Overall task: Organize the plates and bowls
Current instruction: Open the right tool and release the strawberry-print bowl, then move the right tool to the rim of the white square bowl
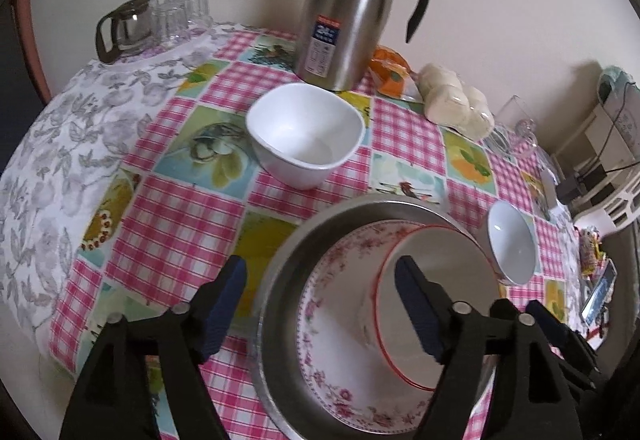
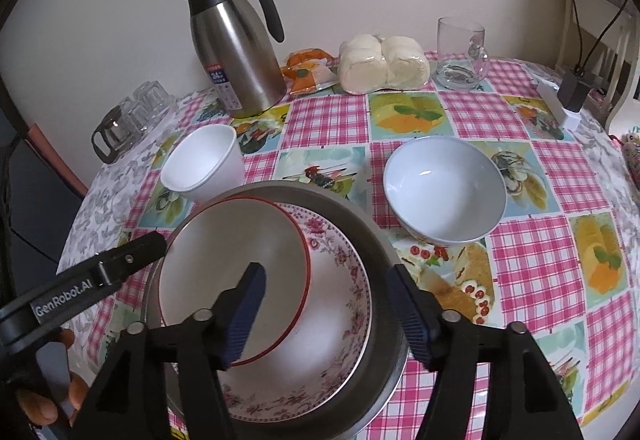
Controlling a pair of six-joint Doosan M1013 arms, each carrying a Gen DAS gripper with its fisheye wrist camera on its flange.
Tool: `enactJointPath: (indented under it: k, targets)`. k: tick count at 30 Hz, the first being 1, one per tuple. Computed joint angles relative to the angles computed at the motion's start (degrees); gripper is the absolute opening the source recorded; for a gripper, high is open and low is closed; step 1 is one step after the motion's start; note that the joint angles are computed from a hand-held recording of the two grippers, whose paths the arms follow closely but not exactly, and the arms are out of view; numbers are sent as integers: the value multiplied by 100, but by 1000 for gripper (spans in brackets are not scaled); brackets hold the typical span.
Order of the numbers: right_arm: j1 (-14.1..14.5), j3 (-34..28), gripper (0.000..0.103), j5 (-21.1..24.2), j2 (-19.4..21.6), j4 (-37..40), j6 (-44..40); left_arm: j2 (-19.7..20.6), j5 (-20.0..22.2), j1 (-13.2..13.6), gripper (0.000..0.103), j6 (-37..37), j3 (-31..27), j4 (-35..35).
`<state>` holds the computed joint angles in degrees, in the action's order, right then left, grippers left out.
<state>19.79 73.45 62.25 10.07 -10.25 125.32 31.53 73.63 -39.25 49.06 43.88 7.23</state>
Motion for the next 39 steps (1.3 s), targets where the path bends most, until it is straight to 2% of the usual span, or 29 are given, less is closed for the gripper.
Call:
enactJointPath:
  k: [2,10,13,14,15,28,36,39]
  targets:
    - [6,6,81,-11,-3,-61,32,22,79,-21,88,-30,-26,178]
    - [8,32,92,-37,-14,-96,30,-4,116,-25,89,-140,31,383]
    - [23,73,103,-142,-40,-179,75,13,159,-38,92,-151,8,463]
    - [33,94,103,-190,-55,-235,120,15,166,-36,99,-147,8,450]
    - [34,100,103,-203,-60,-259,149,20,187,-34,103,-144,3,449]
    - [50,45,103,-106,-34,-347,105,21,111,-29,103,-259,-65,557]
    - [108,3,103,-58,-31,-482,38,-41,-263,-13,103,-266,-45,600]
    - [119,-3,103,-23,-34,-564,108,8,-207,12,103,-317,-140,543]
